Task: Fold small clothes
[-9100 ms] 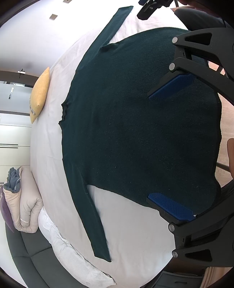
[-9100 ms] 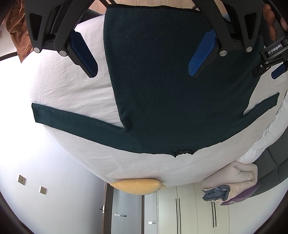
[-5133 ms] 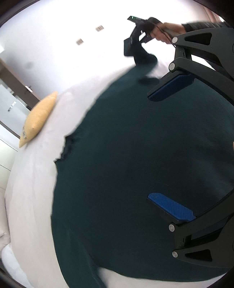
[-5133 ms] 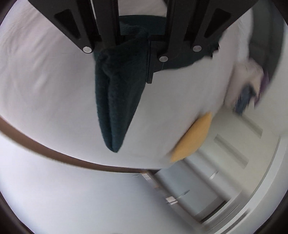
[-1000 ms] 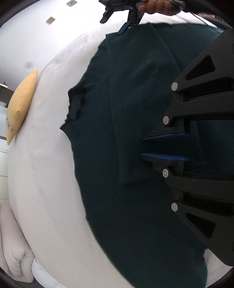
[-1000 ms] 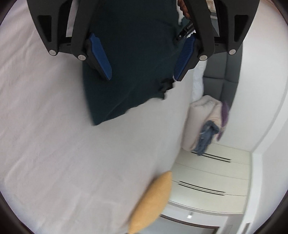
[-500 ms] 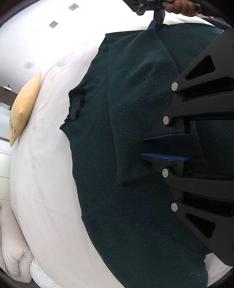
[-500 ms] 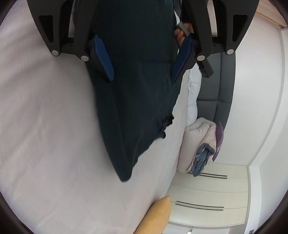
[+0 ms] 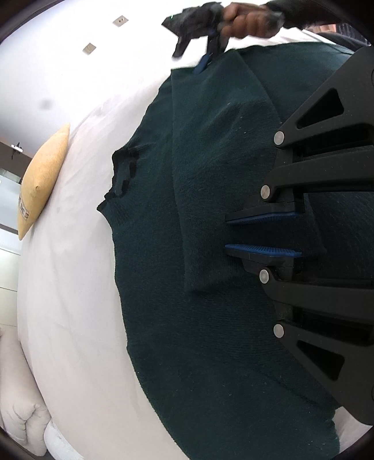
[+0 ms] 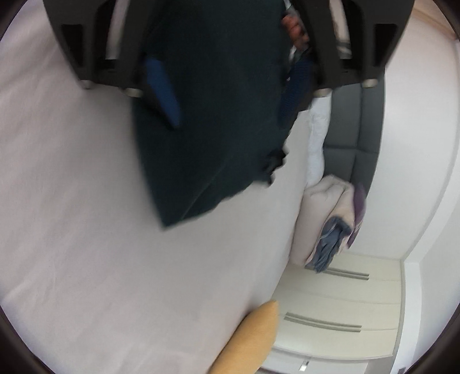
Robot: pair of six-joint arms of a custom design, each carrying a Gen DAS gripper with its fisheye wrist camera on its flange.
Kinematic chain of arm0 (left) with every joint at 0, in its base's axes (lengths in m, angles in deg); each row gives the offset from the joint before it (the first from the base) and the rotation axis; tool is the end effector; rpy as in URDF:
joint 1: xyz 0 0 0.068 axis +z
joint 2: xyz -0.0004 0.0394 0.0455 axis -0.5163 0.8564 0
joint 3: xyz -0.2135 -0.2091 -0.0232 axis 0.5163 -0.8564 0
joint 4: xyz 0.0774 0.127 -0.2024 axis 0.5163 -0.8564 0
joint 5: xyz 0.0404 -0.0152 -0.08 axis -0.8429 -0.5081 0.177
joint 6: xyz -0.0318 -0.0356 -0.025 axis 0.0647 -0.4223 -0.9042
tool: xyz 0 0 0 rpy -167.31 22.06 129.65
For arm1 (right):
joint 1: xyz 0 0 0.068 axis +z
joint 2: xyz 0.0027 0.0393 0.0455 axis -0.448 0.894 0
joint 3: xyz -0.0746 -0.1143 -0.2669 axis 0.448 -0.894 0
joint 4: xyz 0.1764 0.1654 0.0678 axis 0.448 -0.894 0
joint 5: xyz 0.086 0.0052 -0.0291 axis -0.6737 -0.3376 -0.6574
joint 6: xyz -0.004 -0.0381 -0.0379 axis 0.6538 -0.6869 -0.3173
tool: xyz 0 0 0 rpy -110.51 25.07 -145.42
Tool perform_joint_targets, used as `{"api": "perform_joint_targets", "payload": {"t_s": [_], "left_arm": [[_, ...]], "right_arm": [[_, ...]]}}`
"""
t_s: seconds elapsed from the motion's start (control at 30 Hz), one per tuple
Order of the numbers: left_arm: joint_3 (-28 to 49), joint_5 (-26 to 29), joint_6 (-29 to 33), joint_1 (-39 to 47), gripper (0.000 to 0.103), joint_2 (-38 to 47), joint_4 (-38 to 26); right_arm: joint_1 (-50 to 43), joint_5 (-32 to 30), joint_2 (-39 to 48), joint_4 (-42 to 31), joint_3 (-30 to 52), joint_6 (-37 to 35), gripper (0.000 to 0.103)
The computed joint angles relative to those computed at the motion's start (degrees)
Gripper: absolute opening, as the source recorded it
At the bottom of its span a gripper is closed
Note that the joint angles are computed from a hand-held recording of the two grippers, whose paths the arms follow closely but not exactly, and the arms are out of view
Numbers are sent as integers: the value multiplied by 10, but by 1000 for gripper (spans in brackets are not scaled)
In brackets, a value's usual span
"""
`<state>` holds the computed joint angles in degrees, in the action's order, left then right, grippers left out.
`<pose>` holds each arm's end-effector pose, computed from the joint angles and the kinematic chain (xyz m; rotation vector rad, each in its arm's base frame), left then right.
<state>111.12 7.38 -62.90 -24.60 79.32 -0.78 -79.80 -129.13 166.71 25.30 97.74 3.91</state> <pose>0.2000 0.0045 0.1947 0.5063 2.5566 -0.5674 0.1551 -0.1536 0.1188 0.8046 2.1318 1.2187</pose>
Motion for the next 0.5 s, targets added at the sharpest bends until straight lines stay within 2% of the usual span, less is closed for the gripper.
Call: {"api": "perform_joint_targets", "payload": {"t_s": [0.1, 0.17, 0.23, 0.27, 0.33, 0.4, 0.47, 0.5], "left_arm": [[8, 30, 37, 31, 14, 16, -20], [13, 47, 47, 45, 14, 27, -29], [13, 52, 46, 51, 14, 27, -32], [10, 51, 45, 51, 14, 21, -30], [-1, 41, 42, 51, 14, -6, -28], [-7, 32, 37, 53, 14, -32, -35], [-5, 31, 44, 74, 14, -62, -66], [2, 48, 63, 111, 14, -79, -100]], "right_arm": [[-28, -20, 25, 43, 18, 47, 53], [-37, 1, 3, 69, 20, 75, 53], [-48, 20, -23, 61, 18, 79, 59], [-53, 31, -43, 60, 10, 81, 68], [-66, 19, -79, 23, -7, 45, 70], [-64, -14, -93, -76, -6, -60, 73], [-32, -16, -116, -77, -22, -65, 81], [-7, -1, -125, -41, -36, -29, 83]]}}
